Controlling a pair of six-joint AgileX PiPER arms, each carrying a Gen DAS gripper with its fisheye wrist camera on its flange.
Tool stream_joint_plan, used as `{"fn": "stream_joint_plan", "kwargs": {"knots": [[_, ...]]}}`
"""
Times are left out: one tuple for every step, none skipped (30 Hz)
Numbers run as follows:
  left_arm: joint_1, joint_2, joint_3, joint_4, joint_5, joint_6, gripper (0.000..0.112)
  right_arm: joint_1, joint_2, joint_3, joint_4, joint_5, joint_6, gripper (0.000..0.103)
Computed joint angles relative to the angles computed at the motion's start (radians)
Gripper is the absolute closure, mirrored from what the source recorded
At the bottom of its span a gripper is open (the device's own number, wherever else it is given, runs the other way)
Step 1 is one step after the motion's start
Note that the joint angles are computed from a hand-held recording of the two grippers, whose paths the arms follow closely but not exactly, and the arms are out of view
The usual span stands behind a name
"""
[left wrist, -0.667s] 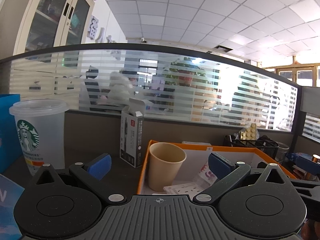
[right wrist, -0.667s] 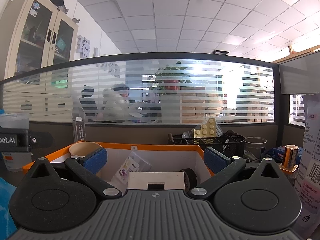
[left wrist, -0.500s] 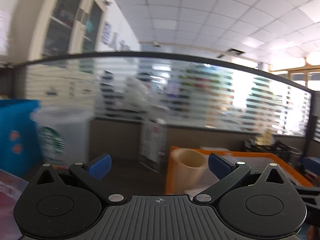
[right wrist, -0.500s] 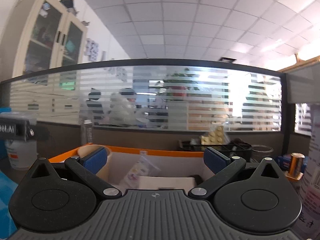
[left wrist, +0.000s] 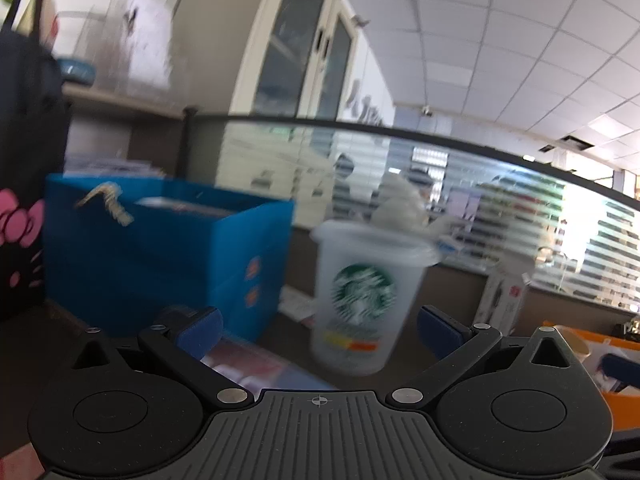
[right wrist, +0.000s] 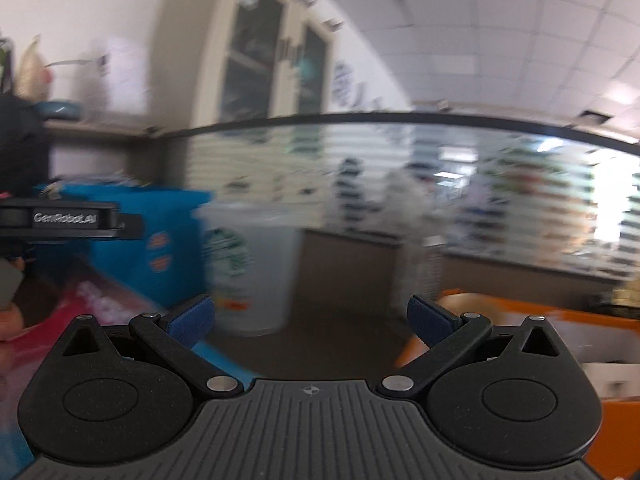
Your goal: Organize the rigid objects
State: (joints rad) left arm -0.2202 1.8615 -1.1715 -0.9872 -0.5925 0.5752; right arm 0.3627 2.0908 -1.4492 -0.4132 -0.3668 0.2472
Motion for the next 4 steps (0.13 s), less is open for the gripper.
{"fn": "stream_joint_plan", "kwargs": {"knots": [[0.016,-0.008,0.015,0.003,0.01,-0.005,0.009,0.023,0.016,-0.024,-0.005,0.027,0.002,0.0],[0.036,-0.013,0.024,0.007,0.034,-0.002,0.009,0.049,0.034,-0.055,-0.012,0.059,0.005,0.0],[0.054,-0.016,0.026,0.002,0.064,0.012,0.009,0.067,0.049,-0.08,-0.021,0.088,0.012,0.0],[0.081,-0.021,0.027,-0.004,0.106,0.02,0.009,0.087,0.068,-0.111,-0.036,0.122,0.028,0.0]]}}
